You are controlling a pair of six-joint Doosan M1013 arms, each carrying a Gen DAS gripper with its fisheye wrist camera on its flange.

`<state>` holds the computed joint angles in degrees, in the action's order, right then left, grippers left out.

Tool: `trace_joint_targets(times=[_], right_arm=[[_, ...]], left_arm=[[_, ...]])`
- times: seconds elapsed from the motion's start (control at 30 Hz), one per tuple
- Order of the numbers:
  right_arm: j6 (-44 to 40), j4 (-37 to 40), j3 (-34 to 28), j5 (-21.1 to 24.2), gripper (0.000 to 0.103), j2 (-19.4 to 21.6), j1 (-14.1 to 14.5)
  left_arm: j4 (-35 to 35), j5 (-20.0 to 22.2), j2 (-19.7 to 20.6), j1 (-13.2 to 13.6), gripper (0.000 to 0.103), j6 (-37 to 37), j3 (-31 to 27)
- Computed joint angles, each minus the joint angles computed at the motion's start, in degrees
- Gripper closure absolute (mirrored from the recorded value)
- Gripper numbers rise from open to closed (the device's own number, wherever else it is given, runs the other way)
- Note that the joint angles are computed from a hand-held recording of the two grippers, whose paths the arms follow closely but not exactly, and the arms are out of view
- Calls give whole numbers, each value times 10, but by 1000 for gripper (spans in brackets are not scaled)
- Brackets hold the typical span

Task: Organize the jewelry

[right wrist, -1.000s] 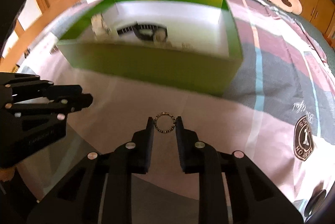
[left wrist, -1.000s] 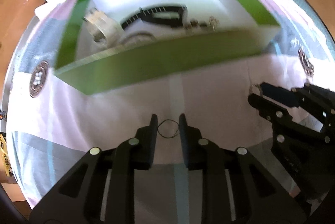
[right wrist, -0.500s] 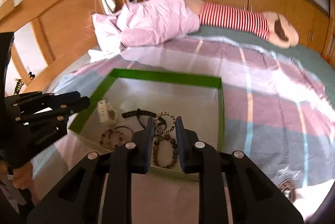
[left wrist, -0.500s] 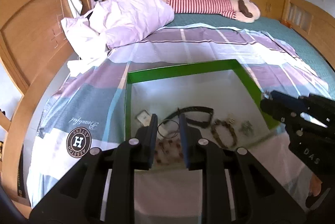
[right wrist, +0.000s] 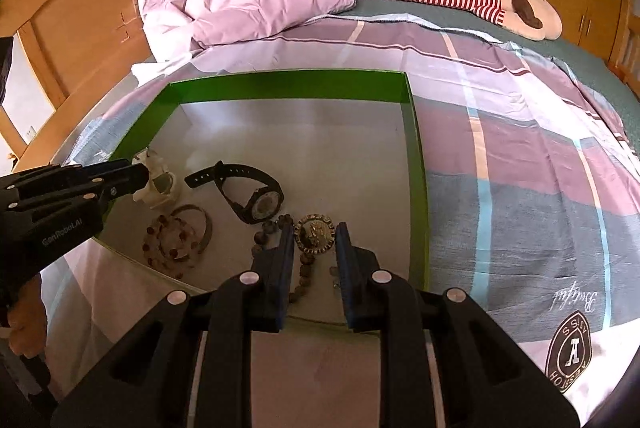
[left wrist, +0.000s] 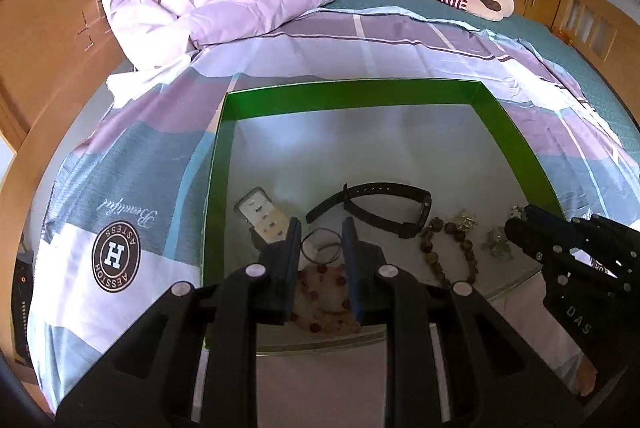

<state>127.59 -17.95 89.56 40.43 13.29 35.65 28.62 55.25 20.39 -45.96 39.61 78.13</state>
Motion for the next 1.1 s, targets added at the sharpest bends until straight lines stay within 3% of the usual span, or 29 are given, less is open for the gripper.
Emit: trace_joint_targets(times=[0.03, 0.13, 0.23, 0.33, 0.47, 0.53, 0.8, 1.1], right_arm=[[2, -4, 0, 1, 81, 0, 0], [15, -12, 2, -4, 60, -3, 1], [17, -7, 4, -14, 55, -10, 1], [42, -31, 9, -24, 28, -20, 6], [97, -96, 14, -33, 11, -28, 16], [114, -127, 13, -21, 5, -29, 22], [129, -143, 10, -4, 4, -25, 23], [124, -138, 9, 1, 4, -23, 23]], left_arm=[[-1, 0, 1, 0, 82, 2, 0], [10, 6, 2, -3, 81, 0, -1], [21, 9, 1, -7, 66, -4, -1], [43, 4, -6, -13, 52, -20, 5], [79, -8, -16, -24, 30, -41, 14], [88, -9, -18, -26, 26, -47, 15], [88, 2, -18, -27, 14, -50, 13], [92, 14, -14, -28, 10, -51, 11]])
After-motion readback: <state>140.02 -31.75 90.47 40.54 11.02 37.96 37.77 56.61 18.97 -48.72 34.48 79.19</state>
